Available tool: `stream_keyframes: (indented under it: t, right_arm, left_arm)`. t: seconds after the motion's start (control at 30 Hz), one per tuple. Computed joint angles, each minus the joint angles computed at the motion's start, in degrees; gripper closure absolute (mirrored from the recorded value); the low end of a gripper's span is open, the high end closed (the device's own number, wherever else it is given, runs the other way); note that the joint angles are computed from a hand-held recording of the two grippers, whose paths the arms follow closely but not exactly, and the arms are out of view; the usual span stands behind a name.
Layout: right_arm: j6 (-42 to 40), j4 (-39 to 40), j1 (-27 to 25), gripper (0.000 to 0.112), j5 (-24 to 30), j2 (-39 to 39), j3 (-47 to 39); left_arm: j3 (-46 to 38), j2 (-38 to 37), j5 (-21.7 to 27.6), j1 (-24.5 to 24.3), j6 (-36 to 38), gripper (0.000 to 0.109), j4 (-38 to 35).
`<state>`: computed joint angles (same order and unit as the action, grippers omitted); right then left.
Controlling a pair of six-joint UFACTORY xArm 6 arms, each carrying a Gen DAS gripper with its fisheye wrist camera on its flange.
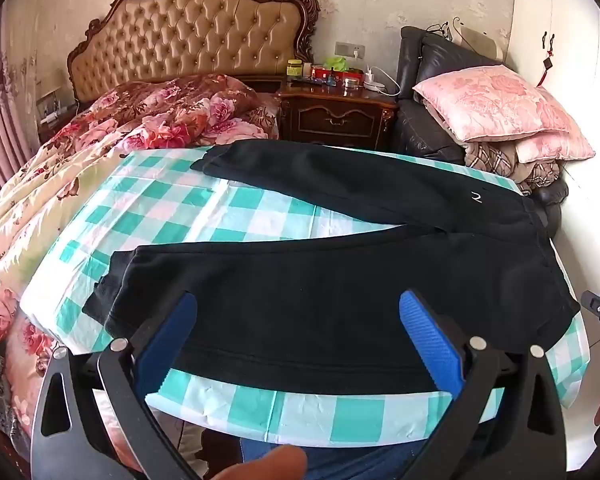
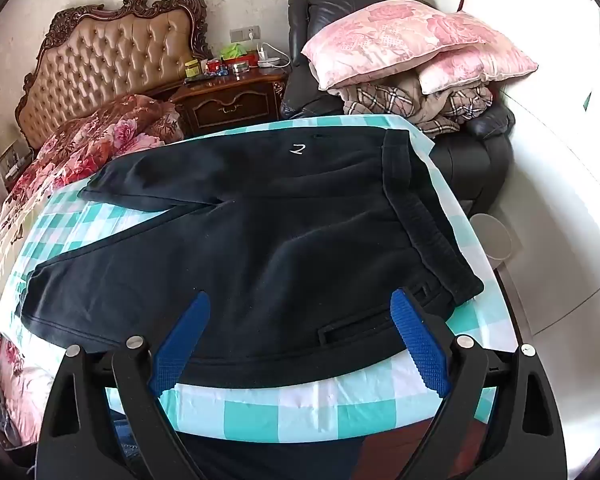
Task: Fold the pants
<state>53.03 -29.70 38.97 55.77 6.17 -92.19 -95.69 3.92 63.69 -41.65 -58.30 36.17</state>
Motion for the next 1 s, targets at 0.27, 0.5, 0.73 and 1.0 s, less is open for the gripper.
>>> stream_keyframes:
  t: [0.27, 0.5, 0.73, 1.0]
  right_arm:
    - [-0.72, 0.22, -0.04, 0.024, 0.42, 0.65, -1.18]
    - [0.17, 0.09, 0.17, 0.024, 0.06, 0.37, -0.04]
    - [-0.01, 0.38, 0.07, 0.024, 0.00, 0.33, 0.00]
    - [-0.37, 0.58, -0.07, 0.024, -0.37, 0.34, 0.27]
  left_arm:
    - [0.70, -0.24, -1.02, 1.06, 0.50, 0.007, -1.78]
    - [0.73, -0.18, -1.18, 1.08, 0.50, 0.007, -1.54]
    - [-0.66, 0.76, -0.56, 0.73, 0.71, 0.007, -1.48]
    - [0.29, 0.32, -0.76, 0.29, 0.00, 0.007, -1.29]
